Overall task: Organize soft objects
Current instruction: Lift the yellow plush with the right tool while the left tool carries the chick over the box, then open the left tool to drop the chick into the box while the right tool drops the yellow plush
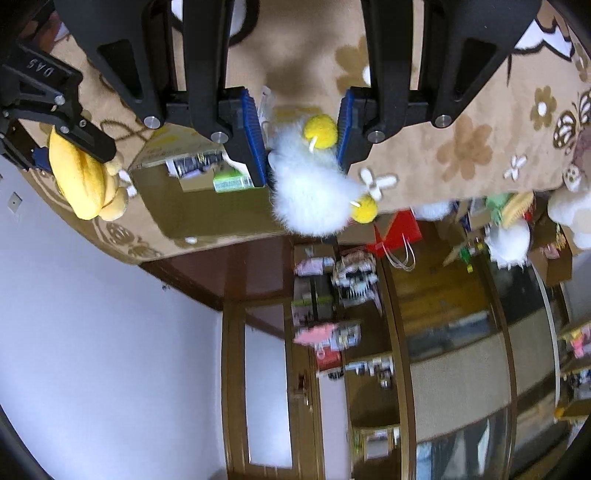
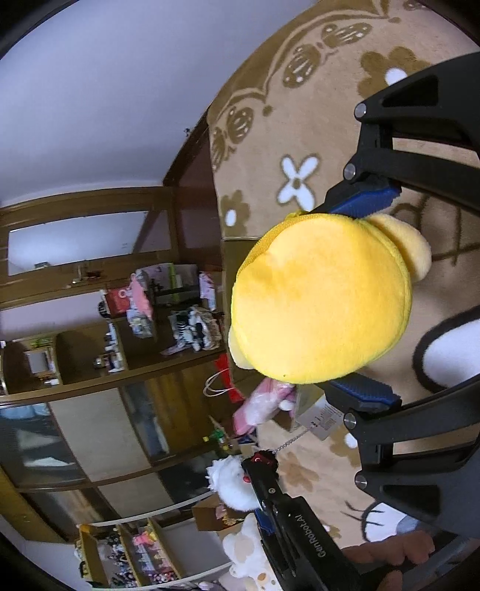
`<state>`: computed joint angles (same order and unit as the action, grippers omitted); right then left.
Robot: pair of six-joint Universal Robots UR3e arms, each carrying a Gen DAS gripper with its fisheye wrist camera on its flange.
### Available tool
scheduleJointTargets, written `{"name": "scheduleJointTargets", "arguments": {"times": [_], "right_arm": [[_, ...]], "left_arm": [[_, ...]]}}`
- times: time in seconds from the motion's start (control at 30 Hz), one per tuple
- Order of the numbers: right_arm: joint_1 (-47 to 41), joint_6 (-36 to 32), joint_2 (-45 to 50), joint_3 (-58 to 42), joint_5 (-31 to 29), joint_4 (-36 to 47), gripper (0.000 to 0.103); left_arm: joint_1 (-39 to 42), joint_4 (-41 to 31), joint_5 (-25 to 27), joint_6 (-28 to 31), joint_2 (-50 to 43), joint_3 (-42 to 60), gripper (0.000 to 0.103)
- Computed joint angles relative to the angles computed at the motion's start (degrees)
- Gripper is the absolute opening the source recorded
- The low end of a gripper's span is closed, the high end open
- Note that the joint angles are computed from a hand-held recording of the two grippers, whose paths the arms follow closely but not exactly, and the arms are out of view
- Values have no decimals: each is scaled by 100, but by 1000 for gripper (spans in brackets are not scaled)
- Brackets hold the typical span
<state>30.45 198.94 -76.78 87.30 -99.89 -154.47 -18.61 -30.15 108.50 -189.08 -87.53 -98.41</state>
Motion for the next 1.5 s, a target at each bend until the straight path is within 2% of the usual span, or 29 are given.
{"name": "scheduleJointTargets", "arguments": {"times": [0.2,0.5,0.9,1.13,1.5], "right_arm": [[-156,-19,-10,-180,156,-190,76],[-186,-214,308,-738,115,-296,76],[-222,-340,1154,-1865,160,-166,76],[-236,-615,1436,-2168,190,-122,76],[-401,-550,1859,-2666,374,4,76]], "left_arm": [[-100,663,166,273,-387,255,33],[96,1067,173,339,-747,646,33],[373,1229,-80,561,-1272,1396,33],[488,1178,-248,489,-1457,1623,33],[420,980,-316,618,-1850,1880,34]]}}
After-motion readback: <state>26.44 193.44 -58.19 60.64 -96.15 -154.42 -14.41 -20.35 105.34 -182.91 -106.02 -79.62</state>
